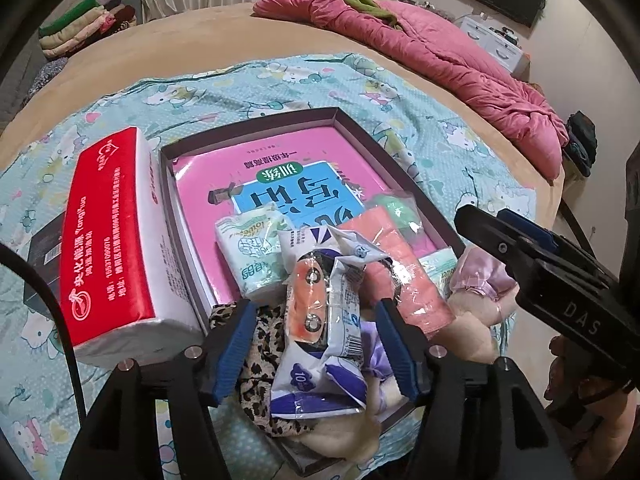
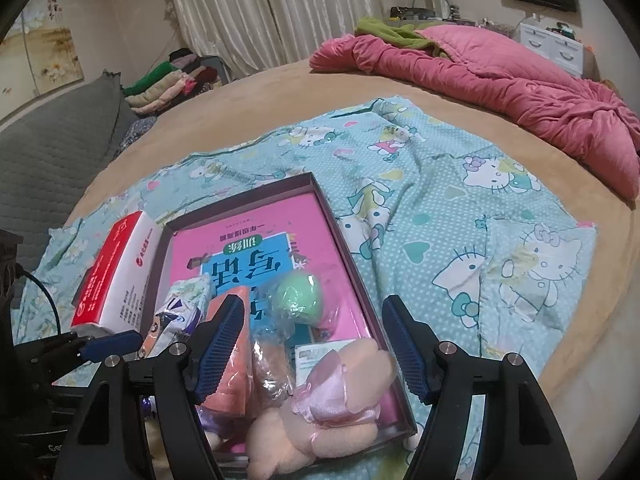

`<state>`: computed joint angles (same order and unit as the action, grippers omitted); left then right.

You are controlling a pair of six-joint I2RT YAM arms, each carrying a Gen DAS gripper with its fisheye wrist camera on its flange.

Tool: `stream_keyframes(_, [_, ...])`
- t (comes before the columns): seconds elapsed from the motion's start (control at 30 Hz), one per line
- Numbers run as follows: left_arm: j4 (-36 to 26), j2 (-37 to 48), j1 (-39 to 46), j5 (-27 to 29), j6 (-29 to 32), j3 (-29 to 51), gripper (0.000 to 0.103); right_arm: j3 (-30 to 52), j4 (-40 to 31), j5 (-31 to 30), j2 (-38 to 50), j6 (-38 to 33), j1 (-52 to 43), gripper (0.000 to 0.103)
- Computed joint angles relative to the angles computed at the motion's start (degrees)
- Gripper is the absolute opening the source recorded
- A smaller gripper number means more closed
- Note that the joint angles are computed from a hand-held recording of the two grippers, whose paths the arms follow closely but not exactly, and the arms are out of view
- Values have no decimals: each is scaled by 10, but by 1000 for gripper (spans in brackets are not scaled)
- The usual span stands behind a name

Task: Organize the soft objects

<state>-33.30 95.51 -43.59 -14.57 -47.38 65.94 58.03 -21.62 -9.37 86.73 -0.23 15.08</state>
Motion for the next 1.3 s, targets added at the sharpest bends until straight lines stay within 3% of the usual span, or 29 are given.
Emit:
stream_keyframes(0.7, [-67, -74, -38, -72, -24, -2, 84, 0, -38, 30, -66, 9, 31, 75])
stream_keyframes(1.3, [-207, -164, -105, -171, -100, 7, 88, 1, -90, 101, -190, 69, 136, 78])
